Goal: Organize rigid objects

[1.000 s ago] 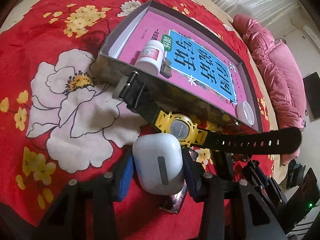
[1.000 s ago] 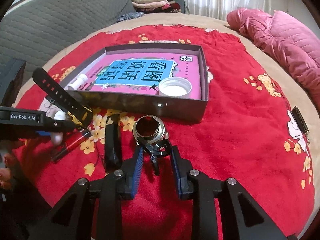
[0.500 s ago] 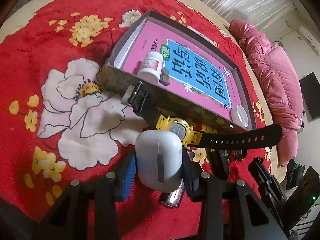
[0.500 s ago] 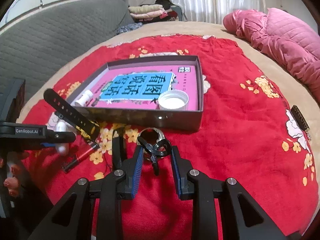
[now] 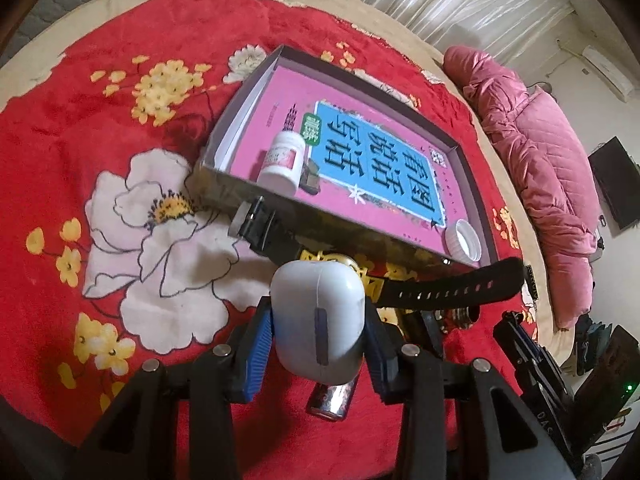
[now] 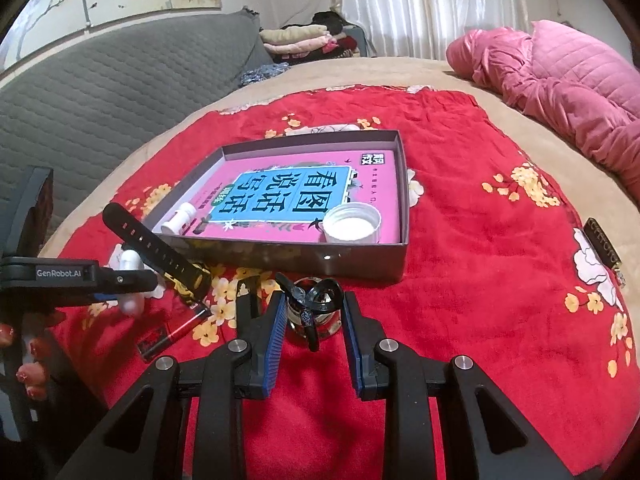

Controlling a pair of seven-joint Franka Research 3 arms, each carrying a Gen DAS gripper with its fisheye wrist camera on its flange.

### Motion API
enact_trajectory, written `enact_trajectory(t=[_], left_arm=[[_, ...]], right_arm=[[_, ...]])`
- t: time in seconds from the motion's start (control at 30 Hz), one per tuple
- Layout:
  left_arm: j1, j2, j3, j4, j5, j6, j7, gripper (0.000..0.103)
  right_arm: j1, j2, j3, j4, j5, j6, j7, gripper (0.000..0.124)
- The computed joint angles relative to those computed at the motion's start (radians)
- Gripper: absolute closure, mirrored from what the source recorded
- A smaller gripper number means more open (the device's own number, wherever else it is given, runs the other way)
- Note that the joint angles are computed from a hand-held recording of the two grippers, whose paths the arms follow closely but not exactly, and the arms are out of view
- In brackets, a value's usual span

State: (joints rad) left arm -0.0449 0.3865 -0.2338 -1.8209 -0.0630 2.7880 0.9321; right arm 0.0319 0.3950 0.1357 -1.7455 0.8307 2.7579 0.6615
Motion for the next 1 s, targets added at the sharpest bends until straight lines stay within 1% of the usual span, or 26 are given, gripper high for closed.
enact_trajectory(t=[0.17,0.43,0.6,0.77,1.0], left_arm=[[-0.012,-0.005,0.014,0.004,0.030,0.011,-0.013,0.061],[-0.027,0.008,0.032,0.042,0.087,0.003,-0.025,0.061],[-0.023,0.016,0.028,0.049,0.095,0.013,-0.024,0.061],[-0.025,0.019,0.037,0.051,0.108,0.024,-0.038,0.061],[-0.009,0.031,0.033,0.063,0.107,0.043,-0.037,0.061]], right_arm=[[-0.013,-0.002,0.015,0.004,0.038,0.000,-0.039,0.096],[-0.020,-0.007,0.029,0.007,0.113,0.029,-0.124,0.096],[-0.014,0.003,0.025,0.021,0.121,0.035,-0.132,0.096],[-0.016,0.015,0.026,0.036,0.124,0.038,-0.131,0.096],[-0.019,0.028,0.032,0.050,0.126,0.046,-0.140,0.096]])
